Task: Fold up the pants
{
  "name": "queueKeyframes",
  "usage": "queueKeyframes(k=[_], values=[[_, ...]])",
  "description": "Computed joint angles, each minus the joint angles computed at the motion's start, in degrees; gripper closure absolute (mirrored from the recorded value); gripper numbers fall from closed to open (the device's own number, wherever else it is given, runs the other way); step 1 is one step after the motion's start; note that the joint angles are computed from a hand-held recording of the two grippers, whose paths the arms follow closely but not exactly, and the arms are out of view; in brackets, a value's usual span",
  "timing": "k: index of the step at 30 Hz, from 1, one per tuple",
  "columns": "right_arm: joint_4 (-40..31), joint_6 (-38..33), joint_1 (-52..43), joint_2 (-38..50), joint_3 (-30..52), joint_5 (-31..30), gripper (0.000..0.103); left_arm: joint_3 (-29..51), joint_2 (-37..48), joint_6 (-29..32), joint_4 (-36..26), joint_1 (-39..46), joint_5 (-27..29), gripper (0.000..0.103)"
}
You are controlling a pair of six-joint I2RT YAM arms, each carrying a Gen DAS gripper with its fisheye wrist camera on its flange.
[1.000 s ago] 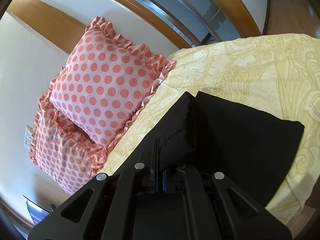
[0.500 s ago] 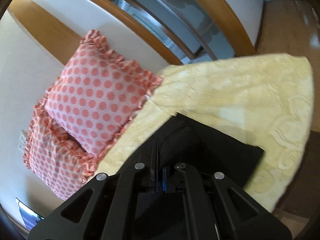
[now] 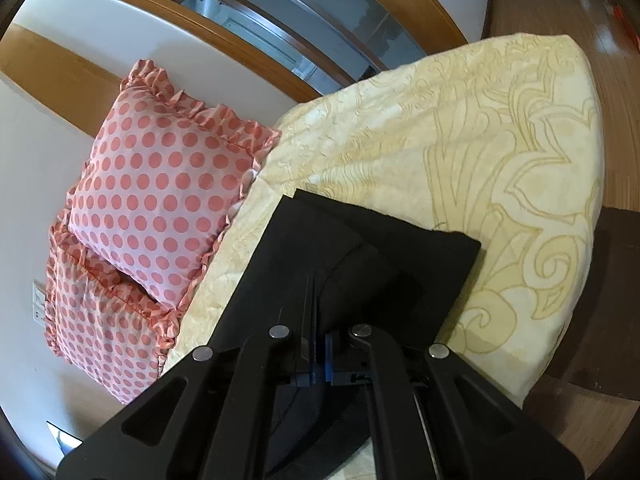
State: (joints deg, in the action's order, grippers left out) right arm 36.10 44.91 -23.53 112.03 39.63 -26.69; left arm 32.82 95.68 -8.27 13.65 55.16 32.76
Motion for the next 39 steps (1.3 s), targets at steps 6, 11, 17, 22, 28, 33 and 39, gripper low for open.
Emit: queueKeyframes(k=[6,11,17,22,28,33,39], values=[[-2.46,0.34,-0.5,0.32,1.31,-1.88,0.093,0.37,-0.02,-0.26,-0.61,0.47,0.35,0.073],[-4.12,-3.77,1.39,-0.44,2.77,1.44,0.101,1.08,0.24,-0.86,-0.61,-0.65,-0.86,0.075],[-1.42,-4.51,-0.22,-5.06,-1.48,5.42,0.101,1.21,0.22,2.05,-2.52,-0.33,0.97,0.095],[-1.29,-3.56,-1.17,-1.75,-0.97,4.64,0.101,-0.68,0.07,3.1,-1.09,1.26,2.69,0.099],[-2.72,-4.54,-0.64,-2.18,-0.32,5.74,0.101,-4.62,-0.45,3.75,4.47,1.78,2.26,0.099],[-3.28,-4.92,0.05,-1.98,-0.69,7.67,0.101,-5.23,-0.9,4.93,5.59,1.18,0.92,0.098],[-8.21,-7.55,-0.33,-5.99,-1.41,12.0,0.092,-4.82,-4.2,5.94,3.4,4.97,0.6,0.059]])
